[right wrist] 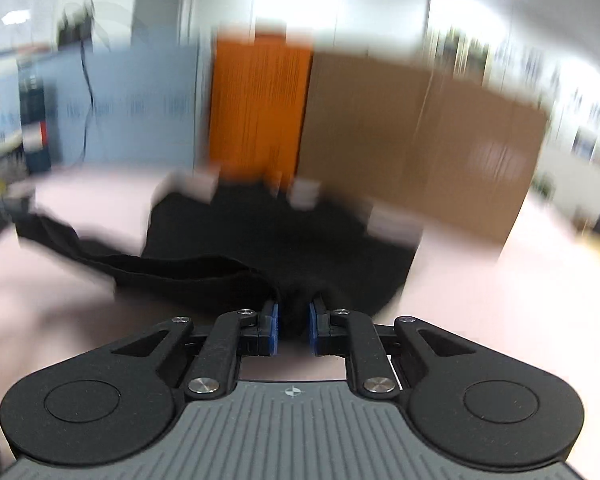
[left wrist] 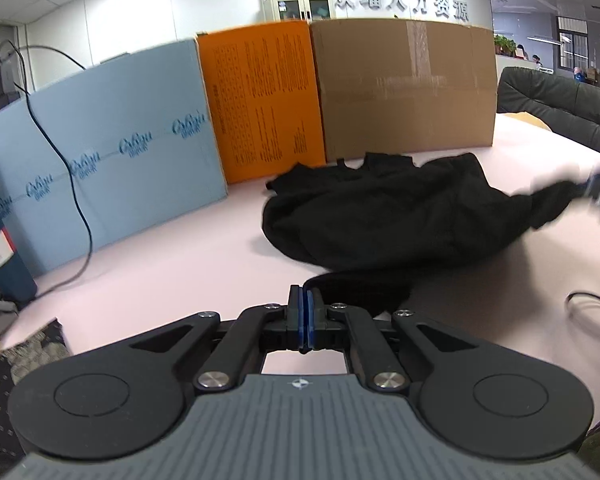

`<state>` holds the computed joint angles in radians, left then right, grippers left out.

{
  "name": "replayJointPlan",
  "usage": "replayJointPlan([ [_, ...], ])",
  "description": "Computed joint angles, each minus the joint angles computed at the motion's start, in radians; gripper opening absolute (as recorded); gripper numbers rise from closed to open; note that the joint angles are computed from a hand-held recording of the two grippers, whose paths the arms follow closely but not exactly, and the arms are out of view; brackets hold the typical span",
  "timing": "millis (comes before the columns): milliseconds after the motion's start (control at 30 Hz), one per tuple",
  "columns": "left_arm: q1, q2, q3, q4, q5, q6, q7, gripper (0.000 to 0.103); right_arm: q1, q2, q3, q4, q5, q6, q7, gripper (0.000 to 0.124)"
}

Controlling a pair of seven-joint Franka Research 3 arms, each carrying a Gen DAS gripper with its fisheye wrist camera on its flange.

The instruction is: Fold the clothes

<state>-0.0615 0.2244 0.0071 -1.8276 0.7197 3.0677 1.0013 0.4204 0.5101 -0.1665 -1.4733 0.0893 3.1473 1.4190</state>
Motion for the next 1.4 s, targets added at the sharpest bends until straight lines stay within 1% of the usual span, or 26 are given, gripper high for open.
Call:
replayJointPlan([
  [33, -0.008, 0.0, 0.012, 0.003, 0.017, -0.009, -0.012, 0.002, -0.002, -0.018, 0.005, -0.031, 0.021, 0.071, -0.051, 0.037],
  [67, -0.008, 0.001, 0.013, 0.006, 0.019, -0.029, -0.014, 0.003, 0.015, -0.031, -0.026, -0.054, -0.016, 0.109, -0.04, 0.076],
  [100, -0.002, 0.003, 0.007, 0.008, 0.008, -0.052, -0.008, 0.003, 0.042, -0.039, -0.066, -0.065, -0.018, 0.109, -0.06, 0.091],
  [133, 0.004, 0.004, 0.002, 0.009, -0.002, -0.075, -0.007, 0.004, 0.058, -0.044, -0.093, -0.069, -0.014, 0.082, -0.075, 0.091],
  [167, 0.008, 0.002, -0.002, 0.007, -0.01, -0.093, -0.009, 0.004, 0.072, -0.05, -0.118, -0.069, -0.002, 0.032, -0.068, 0.091],
  [200, 0.013, -0.001, -0.005, 0.001, -0.016, -0.105, -0.01, 0.004, 0.072, -0.056, -0.127, -0.065, 0.008, -0.033, -0.043, 0.091],
  [233, 0.017, -0.003, -0.009, -0.004, -0.022, -0.118, -0.011, 0.004, 0.052, -0.063, -0.113, -0.055, 0.019, -0.107, -0.016, 0.091],
  [333, 0.024, -0.019, -0.01, -0.026, -0.013, -0.137, -0.03, 0.004, -0.08, -0.08, 0.027, -0.029, 0.142, -0.32, 0.02, 0.091],
  [400, 0.035, -0.031, -0.019, -0.042, -0.022, -0.147, -0.027, 0.009, -0.152, -0.081, 0.097, -0.019, 0.233, -0.425, 0.072, 0.091],
  [500, 0.046, -0.046, -0.027, -0.066, -0.032, -0.147, -0.029, 0.031, -0.237, -0.095, 0.183, -0.058, 0.379, -0.474, 0.169, 0.091],
  [533, 0.048, -0.051, -0.029, -0.074, -0.032, -0.142, -0.034, 0.046, -0.265, -0.095, 0.212, -0.07, 0.439, -0.466, 0.185, 0.091],
  [567, 0.051, -0.055, -0.03, -0.08, -0.033, -0.133, -0.039, 0.057, -0.289, -0.103, 0.24, -0.091, 0.506, -0.45, 0.197, 0.092],
  [633, 0.056, -0.059, -0.034, -0.09, -0.04, -0.12, -0.042, 0.064, -0.331, -0.111, 0.295, -0.122, 0.647, -0.4, 0.184, 0.092],
  [700, 0.062, -0.057, -0.046, -0.089, -0.068, -0.122, -0.019, 0.065, -0.37, -0.106, 0.343, -0.123, 0.782, -0.371, 0.138, 0.091],
  [767, 0.059, -0.053, -0.049, -0.085, -0.071, -0.132, -0.005, 0.069, -0.402, -0.097, 0.379, -0.116, 0.923, -0.367, 0.098, 0.09],
  [800, 0.056, -0.051, -0.049, -0.082, -0.068, -0.139, 0.0, 0.073, -0.408, -0.092, 0.383, -0.108, 0.966, -0.375, 0.088, 0.089],
  [933, 0.047, -0.049, -0.048, -0.08, -0.056, -0.142, 0.006, 0.08, -0.387, -0.068, 0.346, -0.065, 0.959, -0.429, 0.113, 0.085],
  [967, 0.046, -0.048, -0.048, -0.08, -0.055, -0.143, 0.007, 0.081, -0.384, -0.061, 0.339, -0.053, 0.952, -0.439, 0.126, 0.061],
  [1000, 0.045, -0.047, -0.048, -0.079, -0.054, -0.147, 0.01, 0.081, -0.388, -0.053, 0.336, -0.042, 0.953, -0.459, 0.144, 0.014],
  [1033, 0.043, -0.047, -0.049, -0.077, -0.054, -0.151, 0.013, 0.081, -0.39, -0.05, 0.332, -0.04, 0.954, -0.473, 0.164, 0.006],
  [1100, 0.038, -0.05, -0.043, -0.076, -0.032, -0.156, 0.009, 0.081, -0.392, -0.064, 0.329, -0.06, 0.963, -0.456, 0.171, 0.006],
  [1133, 0.036, -0.052, -0.04, -0.076, -0.018, -0.157, 0.005, 0.081, -0.402, -0.08, 0.342, -0.077, 1.001, -0.432, 0.131, 0.006],
  [1233, 0.033, -0.065, -0.031, -0.082, 0.03, -0.164, -0.019, 0.082, -0.436, -0.152, 0.38, -0.132, 1.193, -0.332, -0.067, 0.006],
  [1267, 0.039, -0.068, -0.033, -0.087, 0.027, -0.163, -0.019, 0.082, -0.437, -0.176, 0.376, -0.147, 1.24, -0.308, -0.116, 0.006],
  [1333, 0.051, -0.071, -0.041, -0.096, 0.003, -0.159, -0.011, 0.082, -0.412, -0.222, 0.333, -0.188, 1.212, -0.276, -0.094, 0.006],
  [1400, 0.059, -0.071, -0.048, -0.104, -0.024, -0.157, -0.003, 0.082, -0.385, -0.248, 0.29, -0.223, 1.14, -0.257, -0.03, 0.006],
])
